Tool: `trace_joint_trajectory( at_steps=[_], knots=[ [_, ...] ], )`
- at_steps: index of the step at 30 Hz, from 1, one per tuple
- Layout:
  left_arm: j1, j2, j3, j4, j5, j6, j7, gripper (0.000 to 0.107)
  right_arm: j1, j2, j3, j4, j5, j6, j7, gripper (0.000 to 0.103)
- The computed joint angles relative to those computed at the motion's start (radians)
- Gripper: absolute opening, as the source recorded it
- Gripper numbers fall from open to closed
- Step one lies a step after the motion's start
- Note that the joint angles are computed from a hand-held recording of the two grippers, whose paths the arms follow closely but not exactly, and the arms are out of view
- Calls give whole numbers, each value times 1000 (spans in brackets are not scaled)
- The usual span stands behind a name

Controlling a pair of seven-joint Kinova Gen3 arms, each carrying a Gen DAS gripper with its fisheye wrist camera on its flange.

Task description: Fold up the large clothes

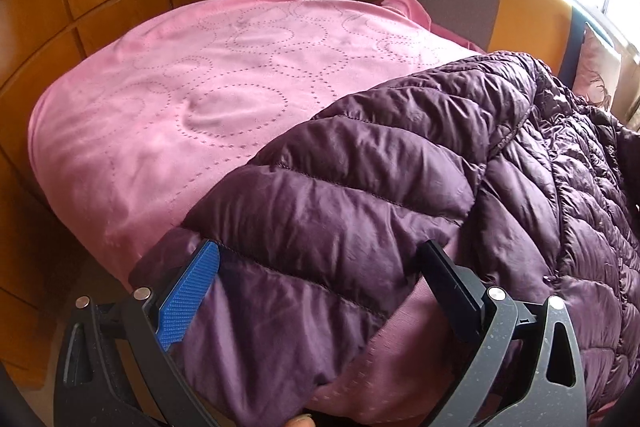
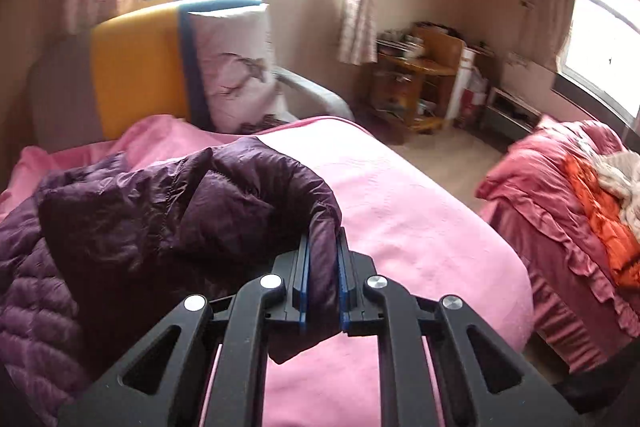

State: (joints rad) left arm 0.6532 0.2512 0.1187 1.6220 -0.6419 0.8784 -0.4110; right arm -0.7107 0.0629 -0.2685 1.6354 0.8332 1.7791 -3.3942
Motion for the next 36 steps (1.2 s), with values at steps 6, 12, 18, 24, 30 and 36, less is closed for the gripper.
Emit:
trace_joint_trajectory(
  at_steps=[6, 12, 18, 24, 30, 36],
  knots=[
    [30, 23, -89, -39, 80, -3, -153, 78, 124, -67, 53, 74, -85, 3, -50, 16],
    [-201, -166, 5, 133, 269, -233, -225, 83, 81, -66, -45, 64, -45, 83, -119, 80],
    [-391, -177, 70, 196, 480, -269, -273, 86, -18, -43, -139, 37, -23, -26, -157, 91],
    [-290, -100, 14, 96, 442, -135, -354, 52, -73, 79, -142, -42, -4, -264, -76, 91],
    [-228, -59, -44, -29, 268, -85, -406, 13, -127, 176, -6, -99, -79, -454, 15, 88],
    [-158, 74, -211, -258, 43, -48, -367, 13, -147, 219, 68, -106, -131, -532, 59, 88]
  ],
)
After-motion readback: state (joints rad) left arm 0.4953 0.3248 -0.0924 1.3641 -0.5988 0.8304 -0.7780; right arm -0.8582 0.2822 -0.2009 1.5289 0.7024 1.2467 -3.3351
